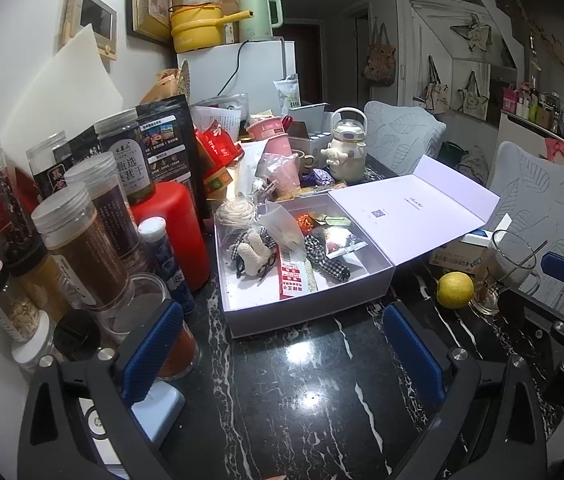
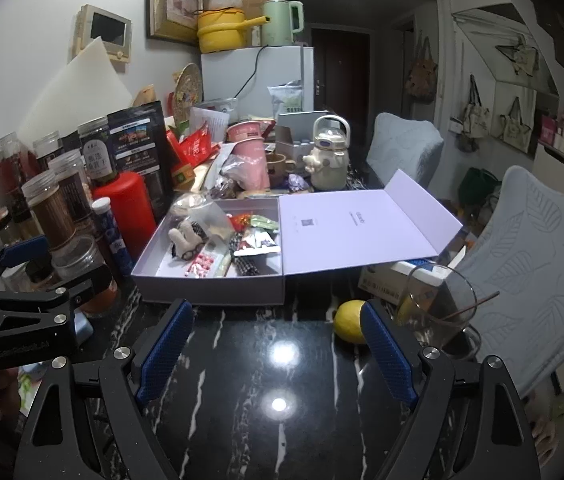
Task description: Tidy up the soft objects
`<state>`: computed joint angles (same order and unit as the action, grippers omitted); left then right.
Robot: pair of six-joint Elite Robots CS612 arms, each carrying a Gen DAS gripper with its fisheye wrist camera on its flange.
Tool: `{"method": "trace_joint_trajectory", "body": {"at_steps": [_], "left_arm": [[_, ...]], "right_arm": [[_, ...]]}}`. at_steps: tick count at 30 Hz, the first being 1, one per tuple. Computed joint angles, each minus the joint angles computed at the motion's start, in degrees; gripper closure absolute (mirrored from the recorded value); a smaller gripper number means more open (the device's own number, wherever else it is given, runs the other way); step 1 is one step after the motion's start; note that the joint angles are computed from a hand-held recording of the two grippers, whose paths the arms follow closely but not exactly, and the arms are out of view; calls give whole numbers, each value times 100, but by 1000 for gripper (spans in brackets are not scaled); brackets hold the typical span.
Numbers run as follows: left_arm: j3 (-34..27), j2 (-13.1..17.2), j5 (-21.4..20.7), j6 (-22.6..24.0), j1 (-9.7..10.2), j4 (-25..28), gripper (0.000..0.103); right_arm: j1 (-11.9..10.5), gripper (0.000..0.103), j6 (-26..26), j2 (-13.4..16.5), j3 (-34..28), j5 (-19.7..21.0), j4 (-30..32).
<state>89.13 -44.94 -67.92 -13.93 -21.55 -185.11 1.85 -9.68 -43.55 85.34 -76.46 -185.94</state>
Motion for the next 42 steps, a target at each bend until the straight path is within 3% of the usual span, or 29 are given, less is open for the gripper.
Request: {"method": "trace_joint_trajectory", "body": {"at_steps": [42], "left_arm": [[26, -52, -121, 93, -38, 153, 1]], "right_arm": [[-39, 17, -58, 2, -1, 3, 105]]}}
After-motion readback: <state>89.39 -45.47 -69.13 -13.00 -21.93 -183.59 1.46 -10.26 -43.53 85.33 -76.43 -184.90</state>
